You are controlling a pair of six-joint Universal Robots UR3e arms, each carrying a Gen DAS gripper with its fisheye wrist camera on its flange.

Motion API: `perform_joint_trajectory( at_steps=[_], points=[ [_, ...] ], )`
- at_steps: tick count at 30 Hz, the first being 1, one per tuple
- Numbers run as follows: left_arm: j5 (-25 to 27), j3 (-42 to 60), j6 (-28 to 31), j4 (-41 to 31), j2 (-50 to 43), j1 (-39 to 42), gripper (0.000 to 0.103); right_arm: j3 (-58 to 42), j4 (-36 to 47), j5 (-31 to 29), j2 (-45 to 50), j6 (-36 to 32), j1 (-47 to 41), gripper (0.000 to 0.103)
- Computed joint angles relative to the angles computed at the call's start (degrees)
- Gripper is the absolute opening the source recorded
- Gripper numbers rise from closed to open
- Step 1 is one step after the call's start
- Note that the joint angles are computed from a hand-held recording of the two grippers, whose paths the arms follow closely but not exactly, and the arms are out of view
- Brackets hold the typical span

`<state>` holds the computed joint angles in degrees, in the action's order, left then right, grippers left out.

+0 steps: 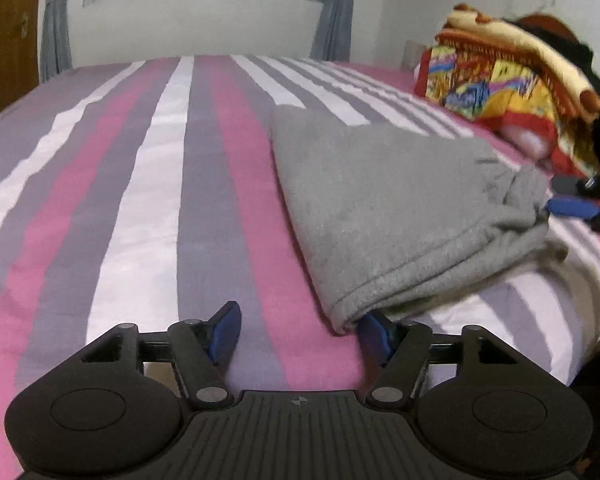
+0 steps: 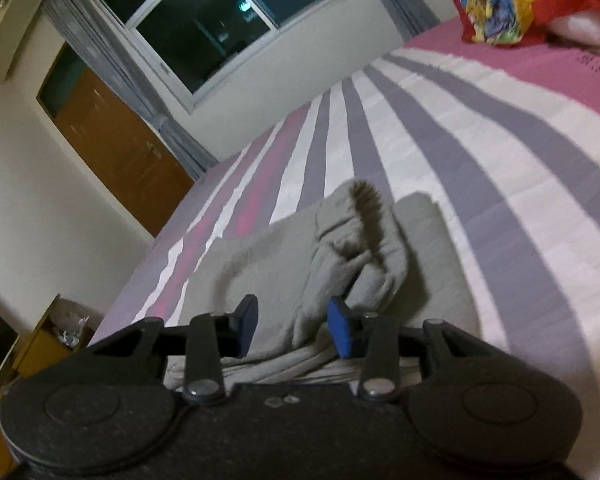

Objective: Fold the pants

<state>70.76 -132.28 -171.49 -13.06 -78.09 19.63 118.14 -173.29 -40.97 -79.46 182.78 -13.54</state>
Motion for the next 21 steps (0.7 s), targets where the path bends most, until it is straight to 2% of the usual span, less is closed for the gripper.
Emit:
perform_joint_trajectory(
  at_steps=[5, 6, 7, 8, 11, 12, 14, 16, 17, 19, 21],
  points=[
    [-8.5, -5.2, 2.2, 5.5, 1.0, 5.3, 0.058, -8.0, 4.4, -8.3, 5.3, 4.4, 5.2, 0.038],
    [-9.4, -5.2, 2.0, 5.6, 0.4, 5.9, 0.058, -10.3, 5.4, -10.1, 6.8, 6.3, 6.3, 0.033],
    [-9.7, -4.7, 1.4, 5.5, -0.7, 6.1, 0.058, -12.0, 6.6, -10.9, 7.6, 7.3, 7.0, 0.024],
    [-9.5, -4.1, 1.0, 5.4, -1.6, 6.1, 0.058, -12.8, 6.7, -11.0, 7.7, 7.7, 7.3, 0.023],
    [-9.4, -3.8, 1.1, 5.4, -2.9, 6.0, 0.058, -5.9, -4.1, -5.1, 2.9, 5.9, 4.9, 0.021],
    [-9.7, -3.9, 1.1, 5.3, -3.1, 6.2, 0.058, -3.8, -4.9, -3.3, 0.8, 5.1, 3.8, 0.021],
    [-9.3, -3.4, 0.9, 5.6, -3.8, 5.7, 0.059, -0.7, -2.3, -3.5, -2.1, 3.0, 2.3, 0.021],
    [-8.4, -2.7, 0.8, 5.4, -4.5, 4.9, 0.059, -1.6, 6.7, -9.1, -1.2, 0.6, 2.7, 0.028],
    [-7.9, -2.6, 0.5, 5.6, -4.7, 4.5, 0.059, -0.5, 7.9, -7.2, -0.2, 2.1, 1.0, 0.03],
    [-7.5, -2.9, 0.1, 5.6, -4.3, 4.3, 0.059, 6.3, 0.1, -1.2, -1.2, 5.8, -3.4, 0.039],
    [-7.3, -2.9, -0.2, 5.2, -3.8, 4.2, 0.058, 12.7, -7.0, -0.5, -4.6, 9.0, -6.1, 0.091]
  ],
)
